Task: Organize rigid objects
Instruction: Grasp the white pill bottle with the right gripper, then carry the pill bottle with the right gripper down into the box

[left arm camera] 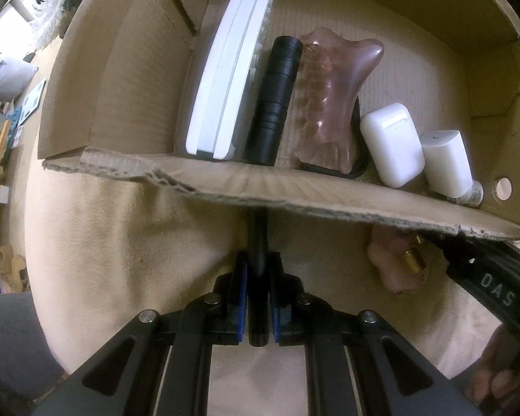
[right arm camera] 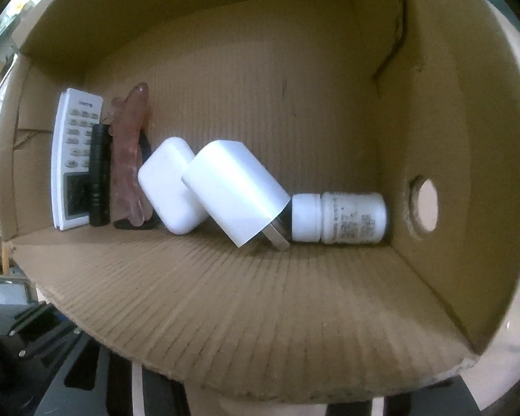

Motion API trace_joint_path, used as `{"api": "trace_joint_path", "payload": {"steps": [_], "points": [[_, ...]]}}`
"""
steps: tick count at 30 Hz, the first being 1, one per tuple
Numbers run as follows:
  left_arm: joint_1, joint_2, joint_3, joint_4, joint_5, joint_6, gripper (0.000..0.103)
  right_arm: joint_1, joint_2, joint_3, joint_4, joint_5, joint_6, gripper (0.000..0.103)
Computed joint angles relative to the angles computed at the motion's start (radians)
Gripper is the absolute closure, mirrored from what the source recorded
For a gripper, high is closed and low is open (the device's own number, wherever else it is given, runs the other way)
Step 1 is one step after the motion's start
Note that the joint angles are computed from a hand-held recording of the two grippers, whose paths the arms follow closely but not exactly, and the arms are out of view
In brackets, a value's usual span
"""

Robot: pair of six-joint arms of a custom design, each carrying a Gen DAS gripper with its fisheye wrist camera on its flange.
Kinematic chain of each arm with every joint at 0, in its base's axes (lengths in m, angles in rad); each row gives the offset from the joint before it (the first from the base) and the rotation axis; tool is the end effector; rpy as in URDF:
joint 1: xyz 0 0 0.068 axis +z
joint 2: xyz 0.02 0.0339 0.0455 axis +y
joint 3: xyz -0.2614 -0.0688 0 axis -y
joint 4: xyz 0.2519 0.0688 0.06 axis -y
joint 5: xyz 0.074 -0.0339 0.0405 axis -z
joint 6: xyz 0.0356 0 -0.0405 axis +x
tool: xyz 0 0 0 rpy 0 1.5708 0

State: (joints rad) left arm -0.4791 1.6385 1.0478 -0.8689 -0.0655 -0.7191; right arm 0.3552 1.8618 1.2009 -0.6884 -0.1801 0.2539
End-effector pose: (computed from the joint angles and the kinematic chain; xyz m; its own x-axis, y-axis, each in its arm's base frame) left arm 0.2606 -0.1328 0.1750 -0.9623 -0.2408 -0.1263 -0.2397 0.9706 -0.0242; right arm 0.3303 0.1293 0.1503 -0.9806 -0.1002 -0.1687 -0.1371 0.9648 0.2243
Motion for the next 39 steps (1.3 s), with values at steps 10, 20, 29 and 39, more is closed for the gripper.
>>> {"api": "trace_joint_path", "payload": {"steps": [10, 20, 29, 39], "points": [[-0.009, -0.134, -0.038, -0.046, -0.023, -0.045, 0.093, -0.027, -0.137, -0.097, -0.001, -0.009, 0.013, 0.053], [-0.006, -0.332, -0.046, -0.166, -0.067, -0.055, 0.093, -0.035, -0.284, -0.170, -0.048, -0.025, -0.006, 0.053], [0.036, -0.406, 0.091, -0.267, -0.111, 0.021, 0.093, -0.058, -0.413, -0.141, -0.138, -0.101, -0.034, 0.053], [0.119, -0.336, 0.236, -0.259, -0.130, 0.148, 0.093, -0.068, -0.429, 0.009, -0.156, -0.147, -0.067, 0.053]]}}
